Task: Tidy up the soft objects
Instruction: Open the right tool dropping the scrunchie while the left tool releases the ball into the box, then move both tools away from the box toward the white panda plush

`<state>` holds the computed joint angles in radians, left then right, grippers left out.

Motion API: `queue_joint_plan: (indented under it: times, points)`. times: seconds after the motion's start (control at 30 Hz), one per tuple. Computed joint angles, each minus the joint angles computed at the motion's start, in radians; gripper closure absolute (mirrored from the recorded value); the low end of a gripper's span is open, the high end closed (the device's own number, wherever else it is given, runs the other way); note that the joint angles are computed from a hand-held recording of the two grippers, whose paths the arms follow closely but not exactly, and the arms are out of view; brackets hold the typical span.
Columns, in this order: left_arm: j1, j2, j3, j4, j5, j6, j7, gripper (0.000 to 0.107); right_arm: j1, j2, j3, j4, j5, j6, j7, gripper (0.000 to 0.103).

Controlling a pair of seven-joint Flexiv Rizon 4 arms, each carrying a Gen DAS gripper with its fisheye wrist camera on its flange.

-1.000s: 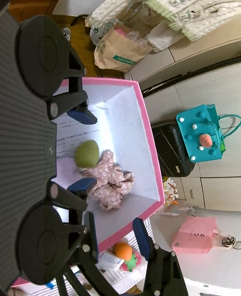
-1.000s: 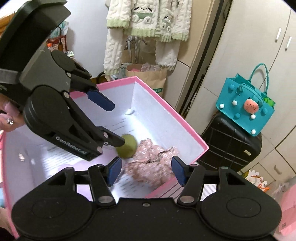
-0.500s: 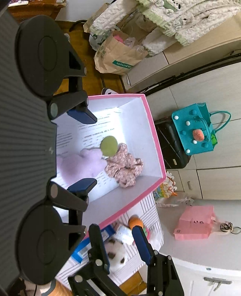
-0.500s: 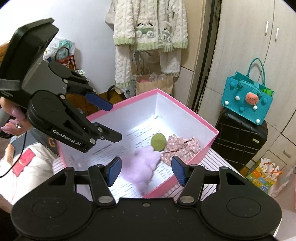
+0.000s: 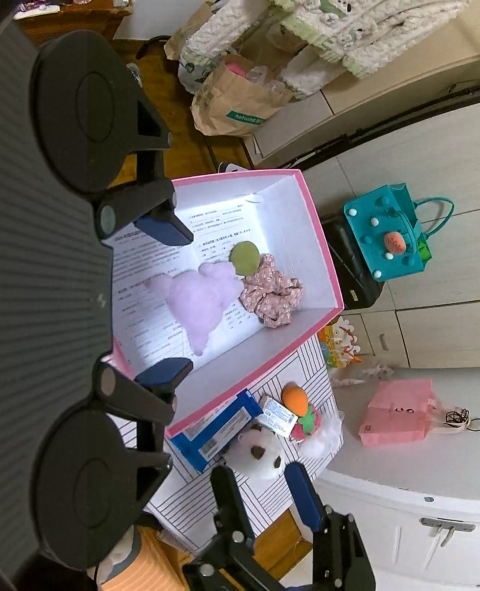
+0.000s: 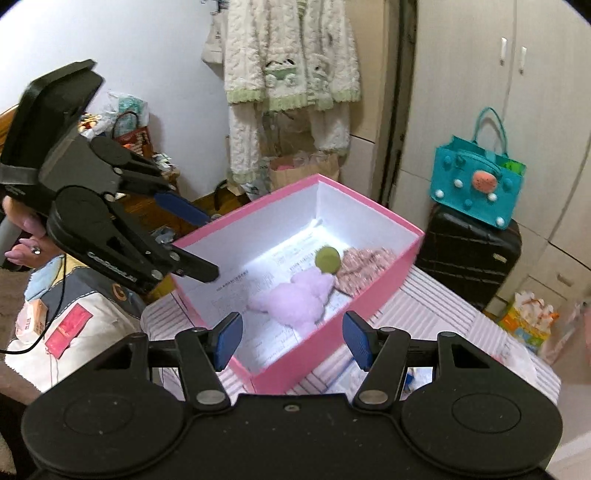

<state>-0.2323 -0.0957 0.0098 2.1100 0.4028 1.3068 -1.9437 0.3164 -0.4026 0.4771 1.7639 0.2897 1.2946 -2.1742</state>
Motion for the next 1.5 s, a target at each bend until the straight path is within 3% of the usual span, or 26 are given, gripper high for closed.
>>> queue_joint_plan:
  times: [0.53,0.77,0.93,1.27,1.37,1.5]
  points:
    - [-0.044,0.038,-0.070,0.034,-0.076,-0.057,0.089,0.035,-0.032,0.129,-0.029,0.154,0.113,0.017,-0.016,0.037]
    - [-0.081,0.013,-0.087,0.007,-0.078,-0.083,0.107,0.035,-0.052,0.183,-0.011,0.215,0.218,0.031,-0.124,0.036]
    - [-0.106,-0.019,-0.097,0.000,-0.115,-0.048,0.147,0.035,-0.062,0.202,-0.025,0.240,0.302,0.034,-0.200,0.034]
    - [-0.156,-0.149,-0.104,-0.069,-0.218,-0.024,0.243,0.035,-0.087,0.152,-0.075,0.232,0.358,0.001,-0.256,0.034]
    - [-0.164,-0.191,-0.104,-0.099,-0.256,-0.017,0.279,0.035,-0.118,0.111,-0.060,0.209,0.384,0.010,-0.310,0.034]
    - [-0.177,-0.256,-0.092,-0.134,-0.289,0.062,0.300,0.035,-0.160,0.036,-0.018,0.172,0.421,0.079,-0.395,0.034]
